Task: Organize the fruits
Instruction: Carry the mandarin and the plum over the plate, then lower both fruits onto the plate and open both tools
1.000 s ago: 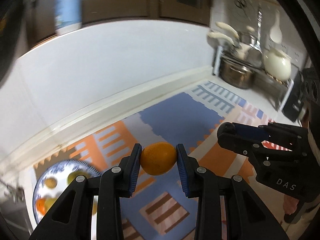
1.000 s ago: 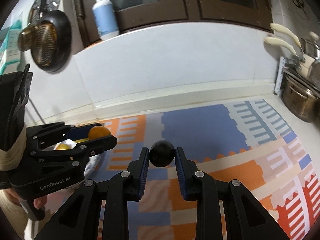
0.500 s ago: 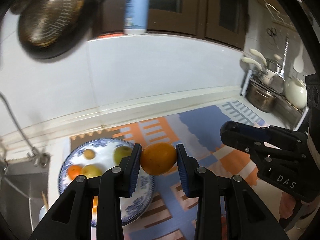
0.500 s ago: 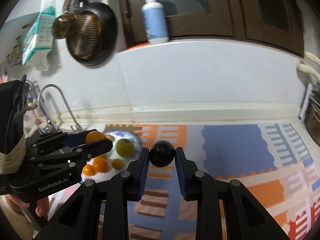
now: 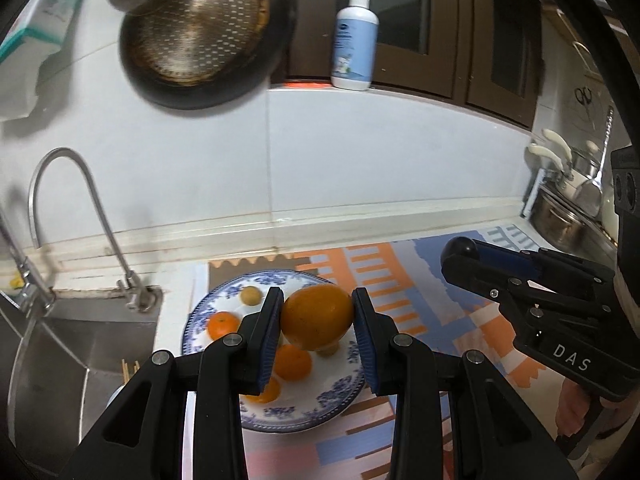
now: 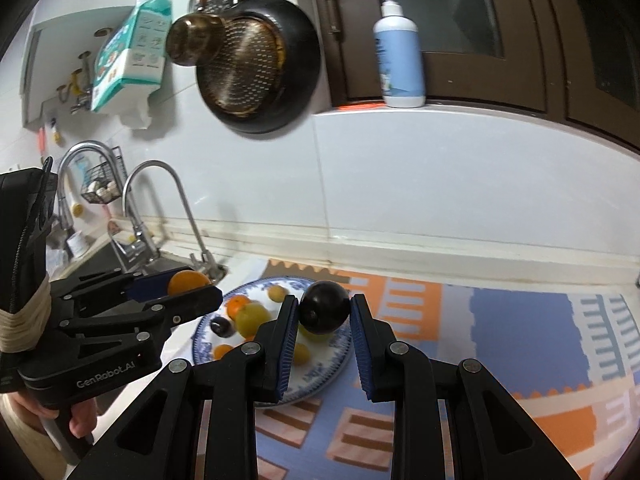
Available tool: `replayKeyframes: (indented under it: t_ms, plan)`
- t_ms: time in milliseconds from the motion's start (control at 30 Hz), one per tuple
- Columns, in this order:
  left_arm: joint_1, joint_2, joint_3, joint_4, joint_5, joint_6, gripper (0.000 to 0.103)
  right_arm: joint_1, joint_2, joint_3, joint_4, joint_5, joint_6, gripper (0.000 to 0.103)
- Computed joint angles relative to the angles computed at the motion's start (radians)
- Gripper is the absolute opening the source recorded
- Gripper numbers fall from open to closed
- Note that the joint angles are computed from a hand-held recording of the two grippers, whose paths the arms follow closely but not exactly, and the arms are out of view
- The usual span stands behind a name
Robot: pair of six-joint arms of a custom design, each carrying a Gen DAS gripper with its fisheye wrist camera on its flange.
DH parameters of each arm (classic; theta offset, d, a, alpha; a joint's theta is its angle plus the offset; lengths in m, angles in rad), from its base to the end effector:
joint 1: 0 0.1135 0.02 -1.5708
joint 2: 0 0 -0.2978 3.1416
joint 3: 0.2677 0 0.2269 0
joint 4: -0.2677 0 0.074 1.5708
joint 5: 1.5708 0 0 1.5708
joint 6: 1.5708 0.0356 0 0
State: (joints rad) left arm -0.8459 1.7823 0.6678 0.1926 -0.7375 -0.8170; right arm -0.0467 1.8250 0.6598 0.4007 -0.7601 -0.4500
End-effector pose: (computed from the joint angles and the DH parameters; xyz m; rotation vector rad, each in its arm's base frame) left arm 0.2125 -0.2038 0.1547 -0.2522 2.1871 0.0259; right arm 0.3092 0.0101 0.1553 -0.7801 2.0089 0.5999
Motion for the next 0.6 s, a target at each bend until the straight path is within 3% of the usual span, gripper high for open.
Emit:
replayKeyframes:
  t_ms: [267, 600]
  plan:
    - [0.018, -0.016, -0.044, -0.025, -0.013, -0.071, 0.034, 0.08, 0.033, 0.034, -0.023, 0.007, -0.006, 0.028]
    - [0.092, 0.024, -0.107, 0.022, 0.051, -0.13, 0.034, 0.181, 0.129, 0.098, -0.055, 0.052, -0.039, 0.028]
